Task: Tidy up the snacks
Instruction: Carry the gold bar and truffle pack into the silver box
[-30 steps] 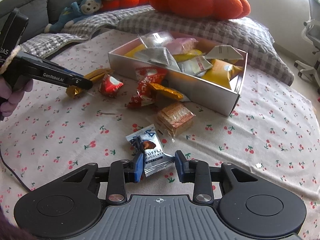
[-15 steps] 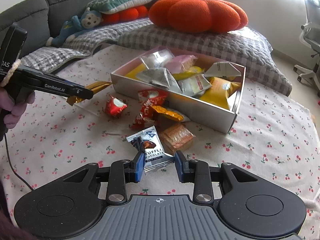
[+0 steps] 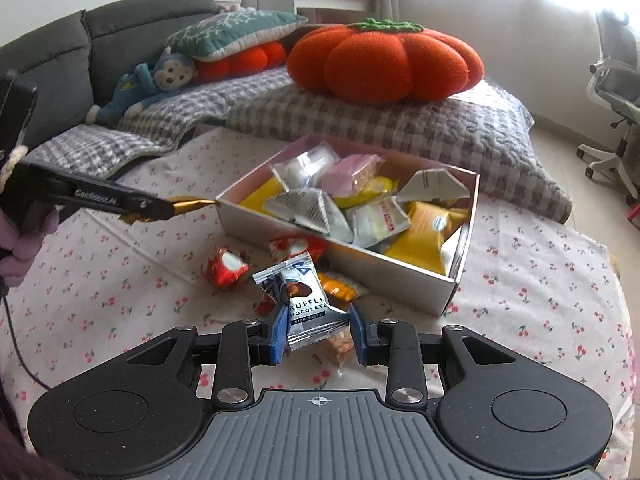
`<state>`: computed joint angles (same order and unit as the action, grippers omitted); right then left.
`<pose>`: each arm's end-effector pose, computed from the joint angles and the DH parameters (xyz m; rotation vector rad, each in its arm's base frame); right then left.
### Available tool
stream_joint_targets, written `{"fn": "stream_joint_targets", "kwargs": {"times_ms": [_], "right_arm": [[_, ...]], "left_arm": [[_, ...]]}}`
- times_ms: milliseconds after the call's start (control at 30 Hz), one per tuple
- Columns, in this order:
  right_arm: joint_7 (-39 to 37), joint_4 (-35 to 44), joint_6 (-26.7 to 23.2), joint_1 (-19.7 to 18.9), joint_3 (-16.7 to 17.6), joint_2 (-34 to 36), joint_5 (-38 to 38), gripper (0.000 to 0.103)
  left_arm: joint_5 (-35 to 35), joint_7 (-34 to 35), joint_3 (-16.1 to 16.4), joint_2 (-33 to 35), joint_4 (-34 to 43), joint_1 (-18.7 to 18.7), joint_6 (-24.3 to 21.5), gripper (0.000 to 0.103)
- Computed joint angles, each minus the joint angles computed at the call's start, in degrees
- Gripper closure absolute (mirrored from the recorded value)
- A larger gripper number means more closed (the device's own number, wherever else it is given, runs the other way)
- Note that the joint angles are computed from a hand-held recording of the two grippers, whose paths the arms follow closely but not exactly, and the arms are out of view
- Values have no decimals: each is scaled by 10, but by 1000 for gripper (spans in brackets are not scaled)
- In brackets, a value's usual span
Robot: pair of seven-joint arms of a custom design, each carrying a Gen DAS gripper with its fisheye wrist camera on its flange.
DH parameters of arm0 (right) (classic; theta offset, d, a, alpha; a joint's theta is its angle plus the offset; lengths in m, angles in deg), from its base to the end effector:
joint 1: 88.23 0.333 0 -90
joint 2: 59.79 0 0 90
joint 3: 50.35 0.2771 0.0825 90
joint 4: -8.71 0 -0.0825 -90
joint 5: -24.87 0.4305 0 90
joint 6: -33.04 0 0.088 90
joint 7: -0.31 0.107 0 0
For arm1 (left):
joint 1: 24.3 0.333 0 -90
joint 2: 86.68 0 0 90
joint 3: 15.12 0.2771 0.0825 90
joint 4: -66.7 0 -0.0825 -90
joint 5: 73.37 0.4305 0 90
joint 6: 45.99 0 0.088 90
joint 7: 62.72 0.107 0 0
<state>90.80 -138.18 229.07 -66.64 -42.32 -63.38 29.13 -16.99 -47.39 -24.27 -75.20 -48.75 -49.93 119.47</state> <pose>0.4621 0.2527 0.3237 -1.9215 1.2315 -0.5581 0.5073 -0.4084 0.3489 -1.6636 1.9716 -0.9400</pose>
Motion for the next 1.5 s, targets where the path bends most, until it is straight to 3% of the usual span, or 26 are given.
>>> {"fn": "stream_joint_targets", "kwargs": {"times_ms": [200, 333, 600, 767, 933, 1067, 1133, 1200, 1367, 1400, 1500], "right_arm": [[-47, 11, 2, -8, 17, 5, 71, 72], [-103, 26, 3, -10, 32, 12, 149, 72], [-228, 86, -3, 24, 23, 45, 320, 72], [-354, 149, -9, 97, -36, 82, 475, 72], [-404, 194, -19, 168, -108, 114, 545, 72], [-410, 224, -35, 235, -181, 140, 575, 72], [-382, 231, -38, 226, -179, 150, 554, 72], [-373, 241, -45, 255, -211, 163, 556, 72], [-321, 259, -51, 229, -197, 187, 520, 72], [-312, 260, -49, 209, -179, 189, 510, 72], [-268, 255, -28, 98, -73, 192, 439, 72]], "left_arm": [[29, -54, 6, -18, -9, 4, 0, 76], [89, -129, 9, -23, -6, 10, 14, 76], [131, -173, 9, 21, 51, 9, 38, 76], [127, -150, 22, 70, 109, -14, 34, 76], [124, -153, 49, 110, 156, -42, 37, 76], [114, -157, 71, 143, 192, -60, 43, 76], [102, -150, 78, 160, 210, -66, 39, 76], [70, -128, 77, 178, 229, -66, 32, 76], [12, -94, 94, 213, 266, -84, 15, 76], [5, -92, 100, 217, 270, -88, 16, 76], [-9, -93, 116, 227, 278, -99, 22, 76]]}}
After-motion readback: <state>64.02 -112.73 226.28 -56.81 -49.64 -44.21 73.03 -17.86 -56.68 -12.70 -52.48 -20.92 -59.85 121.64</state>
